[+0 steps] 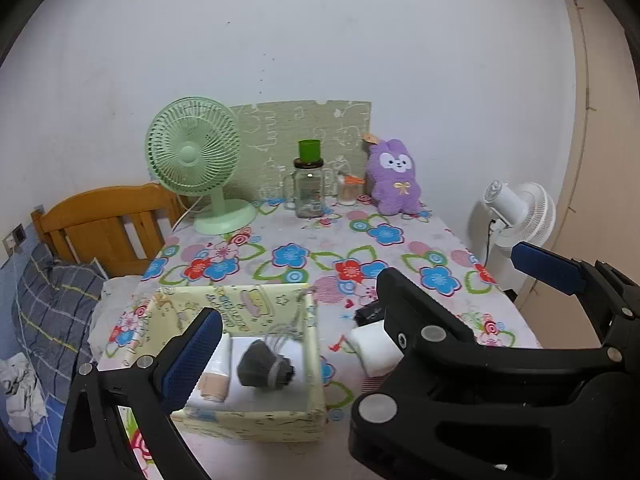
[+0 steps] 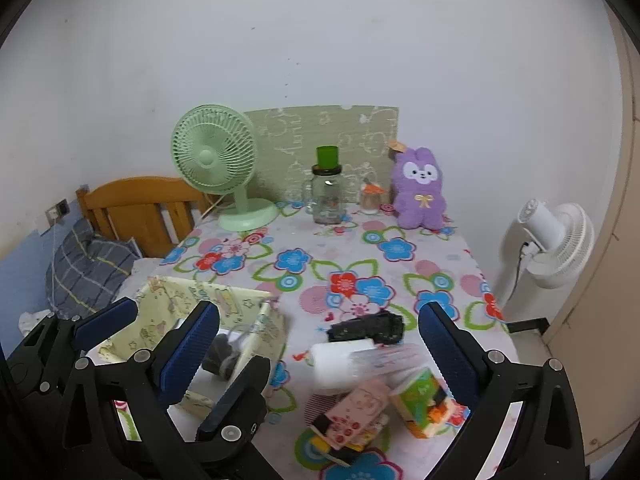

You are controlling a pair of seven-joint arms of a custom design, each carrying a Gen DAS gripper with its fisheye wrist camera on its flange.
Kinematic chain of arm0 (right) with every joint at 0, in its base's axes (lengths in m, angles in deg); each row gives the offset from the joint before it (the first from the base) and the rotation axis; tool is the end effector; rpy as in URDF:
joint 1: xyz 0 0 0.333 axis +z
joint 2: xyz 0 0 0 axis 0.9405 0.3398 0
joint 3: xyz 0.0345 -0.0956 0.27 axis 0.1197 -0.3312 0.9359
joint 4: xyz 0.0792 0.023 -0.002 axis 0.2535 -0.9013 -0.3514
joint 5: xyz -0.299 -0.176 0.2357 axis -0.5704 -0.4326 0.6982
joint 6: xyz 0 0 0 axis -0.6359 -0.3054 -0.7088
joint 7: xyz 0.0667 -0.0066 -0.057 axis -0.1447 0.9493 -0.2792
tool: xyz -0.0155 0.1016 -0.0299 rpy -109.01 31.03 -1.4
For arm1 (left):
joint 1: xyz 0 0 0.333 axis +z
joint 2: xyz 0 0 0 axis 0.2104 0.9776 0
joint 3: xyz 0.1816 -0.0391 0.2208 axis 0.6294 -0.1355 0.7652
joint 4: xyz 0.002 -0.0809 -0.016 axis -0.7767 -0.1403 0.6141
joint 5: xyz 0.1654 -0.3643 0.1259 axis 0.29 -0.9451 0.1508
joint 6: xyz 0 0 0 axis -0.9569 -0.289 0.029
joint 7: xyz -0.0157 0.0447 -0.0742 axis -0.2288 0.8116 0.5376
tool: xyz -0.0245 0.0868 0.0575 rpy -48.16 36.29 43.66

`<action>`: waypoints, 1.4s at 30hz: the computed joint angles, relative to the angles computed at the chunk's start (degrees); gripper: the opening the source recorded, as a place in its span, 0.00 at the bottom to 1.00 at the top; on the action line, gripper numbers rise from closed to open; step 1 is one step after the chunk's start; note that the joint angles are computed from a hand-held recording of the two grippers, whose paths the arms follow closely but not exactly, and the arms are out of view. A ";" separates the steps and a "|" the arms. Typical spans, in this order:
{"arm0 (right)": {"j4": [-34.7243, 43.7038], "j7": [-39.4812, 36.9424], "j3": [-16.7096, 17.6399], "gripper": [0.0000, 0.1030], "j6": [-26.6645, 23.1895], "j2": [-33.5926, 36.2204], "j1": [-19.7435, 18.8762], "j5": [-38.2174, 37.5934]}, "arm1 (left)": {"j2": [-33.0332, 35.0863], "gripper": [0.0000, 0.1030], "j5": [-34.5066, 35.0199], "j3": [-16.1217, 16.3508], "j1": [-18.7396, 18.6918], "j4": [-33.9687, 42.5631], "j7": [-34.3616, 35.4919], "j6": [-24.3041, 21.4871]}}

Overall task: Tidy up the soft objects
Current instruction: 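Move both tools back toward the packs on the table, then grasp the pink wet-wipes pack with the left tool while the right tool grasps the green diaper pack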

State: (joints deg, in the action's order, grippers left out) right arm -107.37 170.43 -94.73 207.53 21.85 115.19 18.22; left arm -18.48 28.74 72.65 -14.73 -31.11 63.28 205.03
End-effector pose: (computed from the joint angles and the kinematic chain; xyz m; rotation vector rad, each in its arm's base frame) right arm 0.6148 0.5246 0.4274 -1.6452 1.4977 -0.8239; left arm 0.6109 -0.3636 0.4156 -1.5007 1.7713 -0.9552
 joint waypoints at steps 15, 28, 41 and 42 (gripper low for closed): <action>-15.79 13.42 -0.44 0.99 6.03 -9.31 -1.63 -12.49 | 4.54 0.96 1.46 0.72 -3.44 3.92 -0.56 2.30; -21.09 19.26 1.86 0.99 6.73 -10.79 -5.09 -15.89 | 10.65 0.94 -11.32 1.80 -5.83 7.84 10.58 4.84; -21.66 15.25 2.34 0.93 9.77 -7.59 -7.58 -9.02 | 17.34 0.93 -26.49 4.11 -9.38 12.95 22.75 1.63; -21.48 14.69 2.28 0.93 9.97 -7.20 -7.71 -8.14 | 17.92 0.93 -27.18 4.67 -9.92 13.58 23.26 1.15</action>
State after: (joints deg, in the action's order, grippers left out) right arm -128.85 185.12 -92.45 217.50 14.65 107.49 10.08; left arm -0.56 1.56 77.32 -24.65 -17.53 86.54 206.17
